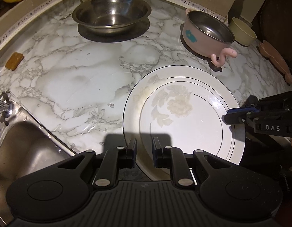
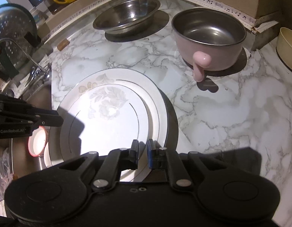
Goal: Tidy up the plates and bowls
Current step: 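Lower the flower-patterned plate onto the white plate and open both tools, then move both open tools toward the pink bear-shaped plate beside the cream bowl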
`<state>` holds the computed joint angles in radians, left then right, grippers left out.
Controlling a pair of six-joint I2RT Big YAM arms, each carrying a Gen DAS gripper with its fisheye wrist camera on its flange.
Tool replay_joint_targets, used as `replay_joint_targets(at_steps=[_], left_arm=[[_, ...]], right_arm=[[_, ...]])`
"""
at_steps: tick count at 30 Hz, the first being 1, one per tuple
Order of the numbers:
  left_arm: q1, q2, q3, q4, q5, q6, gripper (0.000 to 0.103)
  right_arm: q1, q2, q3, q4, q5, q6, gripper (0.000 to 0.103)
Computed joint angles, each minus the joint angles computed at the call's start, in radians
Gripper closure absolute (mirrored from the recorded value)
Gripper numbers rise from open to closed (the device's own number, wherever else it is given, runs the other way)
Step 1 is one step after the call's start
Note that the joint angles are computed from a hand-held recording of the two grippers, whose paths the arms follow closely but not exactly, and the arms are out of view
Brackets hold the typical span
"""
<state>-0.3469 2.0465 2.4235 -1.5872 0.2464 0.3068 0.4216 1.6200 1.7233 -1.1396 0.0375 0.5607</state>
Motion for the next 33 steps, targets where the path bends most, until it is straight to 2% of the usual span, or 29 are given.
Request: replay_joint_targets(at_steps=[9,18,21,23,24,29,33], left_arm=[[-0.015,-0.071,-0.092,0.078,0.019,-0.017,0.087],[-0.029,-0.127,-0.146,0.137,0.049,-0.052,0.086],[-0.035,-0.15,-0.17,0.166,0.054,-0.056,0.07],[-0.04,-0.164,-0.185,0.191,0.058,-0.063,0.048],[-0.043,-0.169,-0.189,0.202,0.062,-0.063,0.045],[-0.063,-0.178,-0.183,0.229,0.077,-0.058,0.043],[-0.08,-0.177,-0.175,0.245,0.083,-0.064,0.035]], right_arm=[[0.018,-0.017,0.006,-0.005,0.042,-0.019,0.082],[0.05,-0.065,-0.011,0.028,0.096,-0.025,0.071],[0.058,-0.081,-0.014,0.036,0.122,-0.025,0.068],[0.059,-0.094,-0.02,0.044,0.135,-0.022,0.066],[0.06,-0.102,-0.023,0.046,0.145,-0.021,0.065],[0.055,-0.14,-0.038,0.059,0.188,-0.016,0.055],[0.051,-0.171,-0.056,0.075,0.212,-0.012,0.044]])
